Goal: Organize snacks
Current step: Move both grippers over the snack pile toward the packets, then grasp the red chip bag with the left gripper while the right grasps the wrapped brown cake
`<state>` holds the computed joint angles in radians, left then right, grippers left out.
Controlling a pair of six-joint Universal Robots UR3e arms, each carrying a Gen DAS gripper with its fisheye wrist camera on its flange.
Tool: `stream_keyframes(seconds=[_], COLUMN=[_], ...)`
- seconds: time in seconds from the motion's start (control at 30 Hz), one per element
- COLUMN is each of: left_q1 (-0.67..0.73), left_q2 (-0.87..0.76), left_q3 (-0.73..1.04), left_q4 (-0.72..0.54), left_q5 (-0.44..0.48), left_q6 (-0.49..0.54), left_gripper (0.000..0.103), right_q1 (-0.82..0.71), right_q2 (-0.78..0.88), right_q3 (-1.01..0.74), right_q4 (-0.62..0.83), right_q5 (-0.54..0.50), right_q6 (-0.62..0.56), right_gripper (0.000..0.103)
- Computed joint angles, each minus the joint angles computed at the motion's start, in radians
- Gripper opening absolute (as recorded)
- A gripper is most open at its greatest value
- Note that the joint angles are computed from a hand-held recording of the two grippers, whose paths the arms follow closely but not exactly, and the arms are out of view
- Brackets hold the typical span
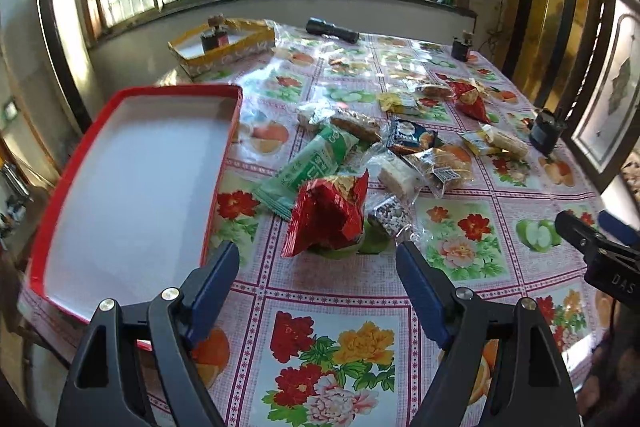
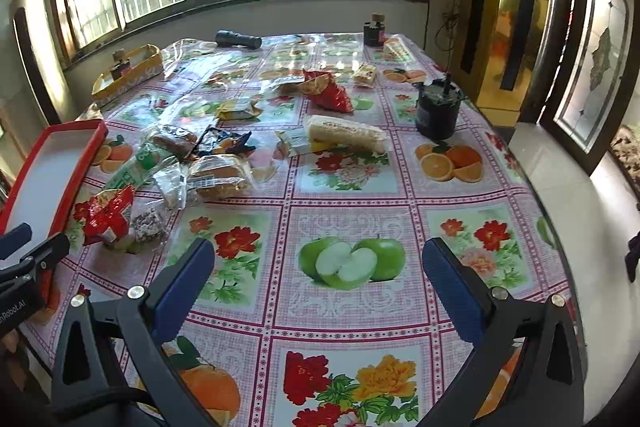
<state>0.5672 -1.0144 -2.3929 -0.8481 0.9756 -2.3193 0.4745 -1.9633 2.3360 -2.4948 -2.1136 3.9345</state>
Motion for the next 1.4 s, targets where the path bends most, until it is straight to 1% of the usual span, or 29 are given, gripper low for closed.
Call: stream_keyframes(seconds=[0.1, 0.2, 0.4, 0.57, 0.67, 0.83, 0.9, 1.03, 1.13, 1.17, 1.27, 1.33, 1.4], left_q1=[0.003, -0.021, -0.098, -0.164, -0.2, -0.247, -0.262, -0.289, -0.304, -0.307, -0.325, -0.33, -0.332], left_q2=[-0.042, -0.11, -0.229, -0.301, -0.343, -0.437, -0.474, -0.537, -0.575, -0.585, -0.629, -0.66, -0.689], left_q3=[0.016, 0.044, 0.088, 0.124, 0.148, 0.203, 0.229, 0.271, 0.3, 0.307, 0.333, 0.357, 0.385], left_q4=[-0.007, 0.013, 0.09, 0.146, 0.181, 0.226, 0.234, 0.253, 0.254, 0.254, 0.268, 0.257, 0.231], left_q5=[0.001, 0.019, 0.064, 0.094, 0.11, 0.148, 0.161, 0.182, 0.194, 0.196, 0.216, 0.218, 0.211], left_q6=[0.01, -0.017, -0.085, -0.129, -0.157, -0.205, -0.215, -0.228, -0.233, -0.232, -0.245, -0.254, -0.262], left_gripper=[0.081, 0.081, 0.081, 0.081, 0.081, 0.081, 0.081, 0.081, 0.081, 0.081, 0.081, 0.079, 0.077], right_q1=[-0.051, -0.062, -0.088, -0.135, -0.174, -0.242, -0.281, -0.337, -0.389, -0.397, -0.382, -0.372, -0.357], right_q2=[-0.019, 0.0, 0.024, 0.032, 0.054, 0.163, 0.231, 0.361, 0.447, 0.466, 0.546, 0.575, 0.585], right_q3=[0.044, 0.058, 0.065, 0.078, 0.074, 0.022, -0.016, -0.101, -0.159, -0.174, -0.246, -0.257, -0.261], right_q4=[-0.069, -0.116, -0.153, -0.182, -0.218, -0.307, -0.344, -0.357, -0.356, -0.348, -0.312, -0.332, -0.345], right_q5=[0.078, 0.105, 0.15, 0.2, 0.249, 0.342, 0.403, 0.478, 0.57, 0.585, 0.56, 0.548, 0.526], right_q6=[-0.038, -0.056, -0.083, -0.114, -0.152, -0.234, -0.278, -0.34, -0.383, -0.394, -0.418, -0.427, -0.439], right_gripper=[0.103, 0.103, 0.103, 0.103, 0.103, 0.103, 0.103, 0.103, 0.103, 0.103, 0.103, 0.103, 0.098])
